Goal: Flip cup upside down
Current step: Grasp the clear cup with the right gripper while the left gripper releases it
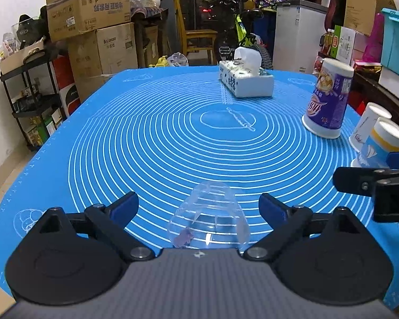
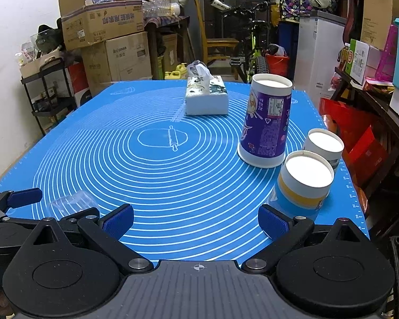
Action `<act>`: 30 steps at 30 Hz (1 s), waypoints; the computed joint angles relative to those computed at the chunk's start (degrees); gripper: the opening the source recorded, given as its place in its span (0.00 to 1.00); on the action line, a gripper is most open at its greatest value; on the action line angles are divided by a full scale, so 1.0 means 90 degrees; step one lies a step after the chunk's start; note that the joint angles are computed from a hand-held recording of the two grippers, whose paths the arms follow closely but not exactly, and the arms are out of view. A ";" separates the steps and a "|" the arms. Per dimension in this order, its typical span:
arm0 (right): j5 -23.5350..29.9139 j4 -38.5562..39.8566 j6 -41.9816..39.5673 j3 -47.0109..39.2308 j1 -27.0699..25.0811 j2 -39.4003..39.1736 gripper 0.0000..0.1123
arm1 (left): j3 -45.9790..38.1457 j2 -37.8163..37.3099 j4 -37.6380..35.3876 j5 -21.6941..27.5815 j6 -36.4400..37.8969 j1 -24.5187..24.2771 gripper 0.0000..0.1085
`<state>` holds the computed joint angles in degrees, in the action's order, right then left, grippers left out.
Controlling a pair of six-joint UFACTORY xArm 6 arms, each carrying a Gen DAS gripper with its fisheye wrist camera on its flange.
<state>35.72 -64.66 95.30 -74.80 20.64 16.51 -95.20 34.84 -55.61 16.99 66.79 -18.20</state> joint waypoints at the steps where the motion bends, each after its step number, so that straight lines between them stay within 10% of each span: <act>1: -0.0007 -0.0001 -0.0003 -0.0001 0.0002 -0.0018 0.88 | 0.0036 -0.0053 -0.0087 0.0018 0.0092 0.0007 0.89; 11: -0.0678 0.0762 -0.0688 -0.0588 -0.0207 0.0207 0.88 | -0.0361 -0.0045 -0.0204 -0.0326 -0.0233 0.0271 0.93; 23: -0.0833 0.5016 -0.3949 -0.2888 -0.0297 0.2106 0.84 | -0.1542 0.1078 0.2642 -0.0716 -0.3539 0.0764 0.93; 30: -0.0429 0.6890 -0.5043 -0.3807 -0.0324 0.2825 0.77 | -0.1724 0.1231 0.2494 -0.0596 -0.3415 0.0815 0.93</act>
<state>31.86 -2.66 49.92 -109.06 17.73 41.93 -110.71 45.91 -33.16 11.63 36.06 -10.86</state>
